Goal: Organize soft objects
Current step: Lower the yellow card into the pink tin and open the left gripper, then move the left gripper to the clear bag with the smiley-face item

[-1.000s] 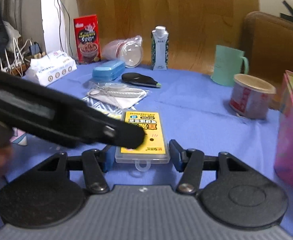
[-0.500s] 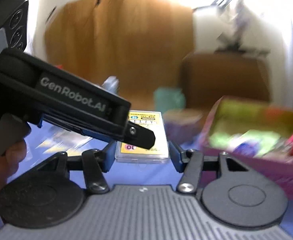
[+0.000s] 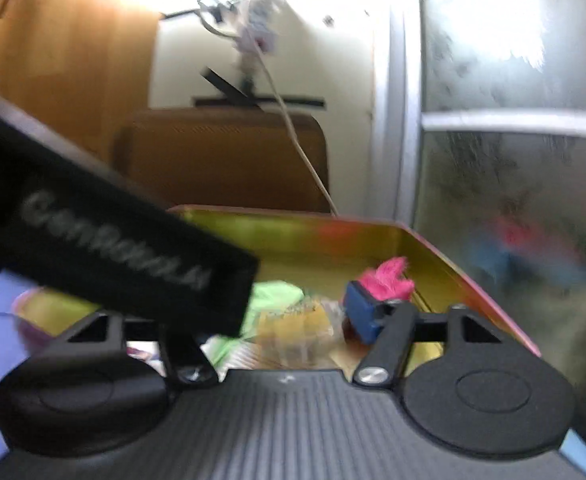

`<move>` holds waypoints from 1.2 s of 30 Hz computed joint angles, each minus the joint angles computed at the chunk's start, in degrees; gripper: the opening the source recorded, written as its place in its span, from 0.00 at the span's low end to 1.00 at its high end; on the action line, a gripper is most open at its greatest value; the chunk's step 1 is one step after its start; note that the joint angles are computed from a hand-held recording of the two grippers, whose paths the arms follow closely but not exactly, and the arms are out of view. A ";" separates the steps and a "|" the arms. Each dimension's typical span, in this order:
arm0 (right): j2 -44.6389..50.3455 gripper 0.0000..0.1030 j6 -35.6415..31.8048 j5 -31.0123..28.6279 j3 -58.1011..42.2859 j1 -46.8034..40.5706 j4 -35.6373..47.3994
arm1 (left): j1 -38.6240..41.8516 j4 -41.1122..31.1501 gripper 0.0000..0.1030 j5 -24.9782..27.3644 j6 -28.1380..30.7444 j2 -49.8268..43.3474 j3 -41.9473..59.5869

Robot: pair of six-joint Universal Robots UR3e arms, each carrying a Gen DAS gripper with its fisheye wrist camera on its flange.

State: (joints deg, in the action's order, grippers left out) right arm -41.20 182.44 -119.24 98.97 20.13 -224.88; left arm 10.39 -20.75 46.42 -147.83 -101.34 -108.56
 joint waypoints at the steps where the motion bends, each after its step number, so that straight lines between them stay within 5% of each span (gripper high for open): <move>1: -0.21 0.68 1.26 1.34 1.01 -0.63 -0.70 | 0.34 0.61 0.68 -0.15 0.51 0.54 -0.93; 6: 0.15 0.69 1.57 2.37 3.32 -0.78 -4.60 | 0.59 3.50 0.72 2.31 1.21 3.62 -4.35; 13: -2.66 0.69 3.90 2.89 6.71 1.37 -4.84 | 6.66 -4.57 0.72 -2.35 5.26 12.18 -7.66; 23: -3.53 0.70 6.14 0.69 7.20 5.46 -3.29 | 23.55 -20.71 0.75 -10.79 19.69 26.44 -14.92; 29: -3.97 0.71 8.15 0.34 5.75 7.38 0.05 | 30.01 -25.12 0.75 -10.91 23.98 26.92 -15.42; 36: -3.22 0.71 8.44 -0.47 0.28 10.91 3.33 | 35.24 -21.64 0.75 -8.87 24.64 21.98 -15.58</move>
State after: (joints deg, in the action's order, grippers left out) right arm -44.42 190.89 -119.71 99.25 31.04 -221.56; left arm 45.63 -42.40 37.55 -123.18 -79.36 -124.14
